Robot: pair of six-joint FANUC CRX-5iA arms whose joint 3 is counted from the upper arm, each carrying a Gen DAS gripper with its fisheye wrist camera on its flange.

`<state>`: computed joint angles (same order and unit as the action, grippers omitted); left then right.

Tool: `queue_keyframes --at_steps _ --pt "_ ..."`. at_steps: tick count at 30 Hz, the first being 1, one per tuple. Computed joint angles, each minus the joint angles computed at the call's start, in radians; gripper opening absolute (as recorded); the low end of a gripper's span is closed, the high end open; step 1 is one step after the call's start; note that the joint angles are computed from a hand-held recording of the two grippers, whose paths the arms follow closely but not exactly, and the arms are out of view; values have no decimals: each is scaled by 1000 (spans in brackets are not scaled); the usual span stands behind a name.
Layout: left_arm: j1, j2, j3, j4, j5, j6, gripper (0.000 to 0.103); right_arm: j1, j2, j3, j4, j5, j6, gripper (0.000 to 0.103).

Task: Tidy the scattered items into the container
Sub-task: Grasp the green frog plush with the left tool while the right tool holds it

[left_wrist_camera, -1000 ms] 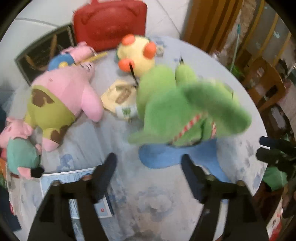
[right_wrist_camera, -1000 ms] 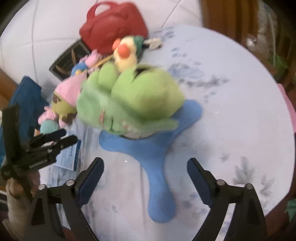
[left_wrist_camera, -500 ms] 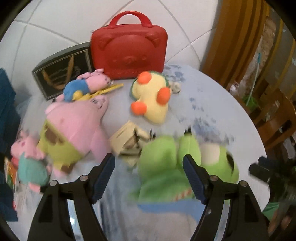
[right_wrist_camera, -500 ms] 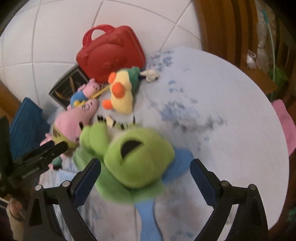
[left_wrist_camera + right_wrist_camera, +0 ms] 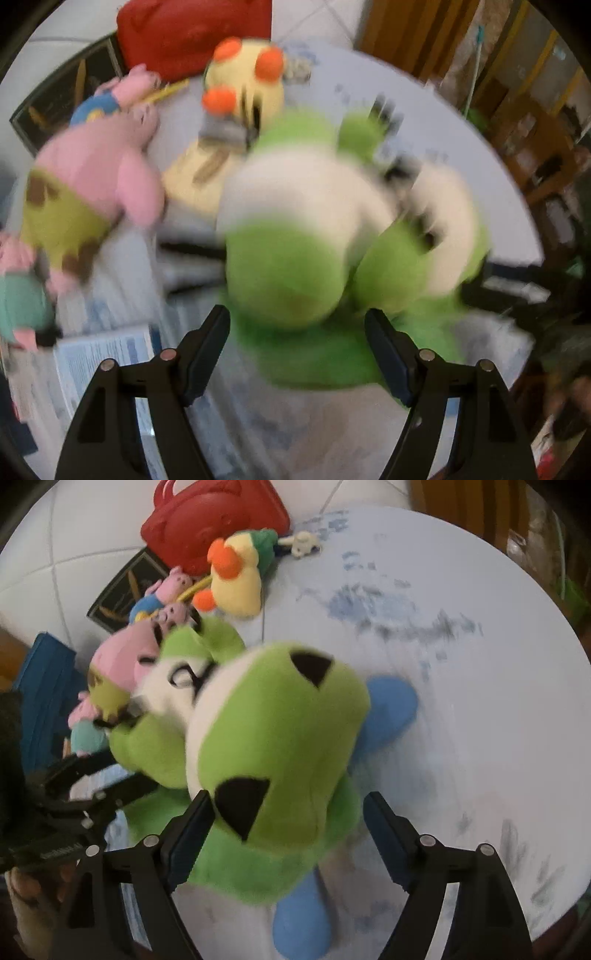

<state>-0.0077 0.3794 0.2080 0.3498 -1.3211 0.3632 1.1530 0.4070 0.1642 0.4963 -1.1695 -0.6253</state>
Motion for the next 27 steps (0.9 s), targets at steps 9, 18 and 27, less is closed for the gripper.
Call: queue_keyframes --at_steps 9,18,27 --pt "48 -16 -6 81 -33 -49 75 -2 32 45 -8 -36 -4 82" --pt "-20 57 115 79 -5 27 76 4 22 7 2 -5 -61 87" --pt "-15 58 38 49 12 -36 73 4 27 67 66 -125 -54 87"
